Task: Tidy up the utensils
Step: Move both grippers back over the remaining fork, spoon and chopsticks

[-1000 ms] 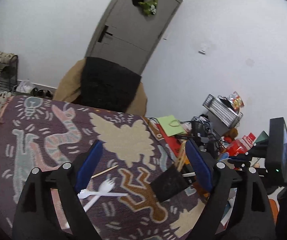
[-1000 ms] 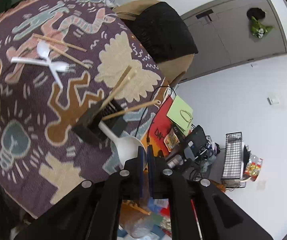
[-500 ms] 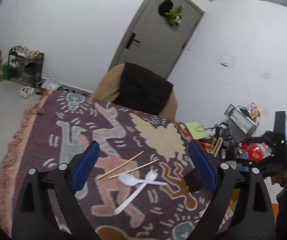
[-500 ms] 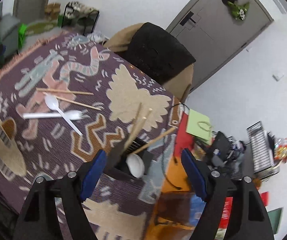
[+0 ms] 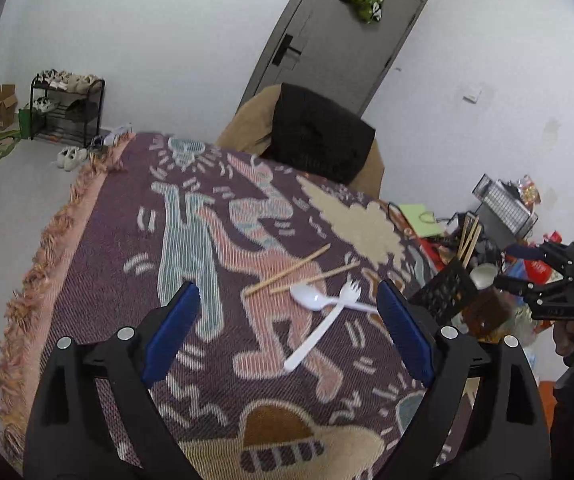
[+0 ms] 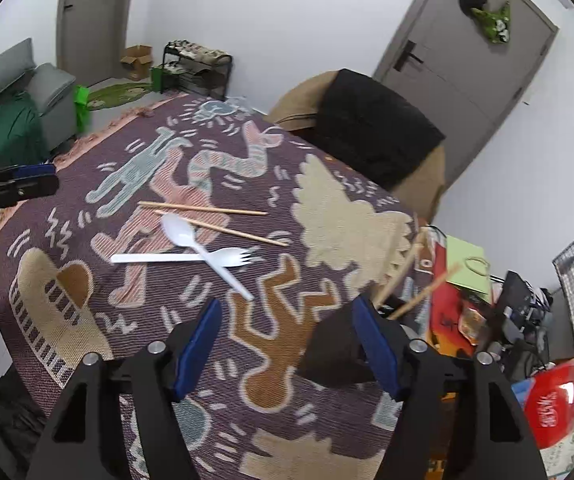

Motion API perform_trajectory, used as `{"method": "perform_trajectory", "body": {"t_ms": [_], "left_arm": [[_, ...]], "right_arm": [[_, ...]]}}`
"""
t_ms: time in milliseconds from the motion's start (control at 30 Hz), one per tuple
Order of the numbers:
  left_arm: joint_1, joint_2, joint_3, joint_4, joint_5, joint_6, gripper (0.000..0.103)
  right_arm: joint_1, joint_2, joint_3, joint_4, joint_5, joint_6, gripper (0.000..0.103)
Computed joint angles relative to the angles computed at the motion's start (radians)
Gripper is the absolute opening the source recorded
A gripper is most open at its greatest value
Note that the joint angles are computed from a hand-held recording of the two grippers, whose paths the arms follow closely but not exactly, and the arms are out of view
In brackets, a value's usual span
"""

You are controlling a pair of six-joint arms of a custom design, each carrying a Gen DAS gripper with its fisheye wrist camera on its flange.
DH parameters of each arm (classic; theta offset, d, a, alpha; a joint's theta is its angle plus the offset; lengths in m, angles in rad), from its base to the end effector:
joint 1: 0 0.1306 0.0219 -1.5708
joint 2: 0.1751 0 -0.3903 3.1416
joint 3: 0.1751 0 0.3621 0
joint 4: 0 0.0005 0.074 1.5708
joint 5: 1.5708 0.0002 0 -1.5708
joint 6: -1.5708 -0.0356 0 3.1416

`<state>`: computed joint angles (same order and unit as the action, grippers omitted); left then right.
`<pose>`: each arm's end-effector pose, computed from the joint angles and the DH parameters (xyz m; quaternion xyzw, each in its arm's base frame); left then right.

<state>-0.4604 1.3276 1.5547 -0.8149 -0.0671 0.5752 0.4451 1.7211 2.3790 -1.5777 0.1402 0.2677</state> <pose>0.3943 -0.1934 0.5406 -0.0663 0.8788 -0.2078 0.4245 0.4530 0.2100 0.6348 -0.3088 0.8936 -0.0379 0.3236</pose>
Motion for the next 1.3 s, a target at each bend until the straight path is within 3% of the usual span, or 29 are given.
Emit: {"method": "perform_trajectory", "body": {"t_ms": [100, 267, 433, 833, 1067, 1167, 1300], "left_arm": [[-0.01, -0.005, -0.028, 0.003, 0.009, 0.006, 0.087], [-0.027, 0.005, -0.053, -0.017, 0.044, 0.008, 0.068], [-0.039, 0.027, -0.067, -0.037, 0.074, 0.016, 0.058], [-0.054, 0.124, -0.032, -0.097, 0.103, -0.01, 0.039], [-0.088, 0.18, 0.021, -0.131, 0.022, -0.066, 0.038], [-0.098, 0.205, 0.054, -0.16, -0.015, -0.095, 0.03], [-0.122, 0.223, 0.078, -0.189, -0.063, -0.144, 0.028]], "right_arm": [[0.021, -0.024, -0.072, 0.037, -0.016, 0.001, 0.058], [0.046, -0.066, -0.186, 0.108, -0.03, -0.004, 0.055], [0.059, -0.096, -0.282, 0.164, -0.043, -0.017, 0.051], [0.051, -0.113, -0.374, 0.225, -0.085, -0.035, 0.05], [0.041, -0.124, -0.41, 0.248, -0.106, -0.039, 0.05], [0.038, -0.128, -0.422, 0.255, -0.115, -0.042, 0.05], [0.04, -0.119, -0.418, 0.258, -0.126, -0.046, 0.05]]}}
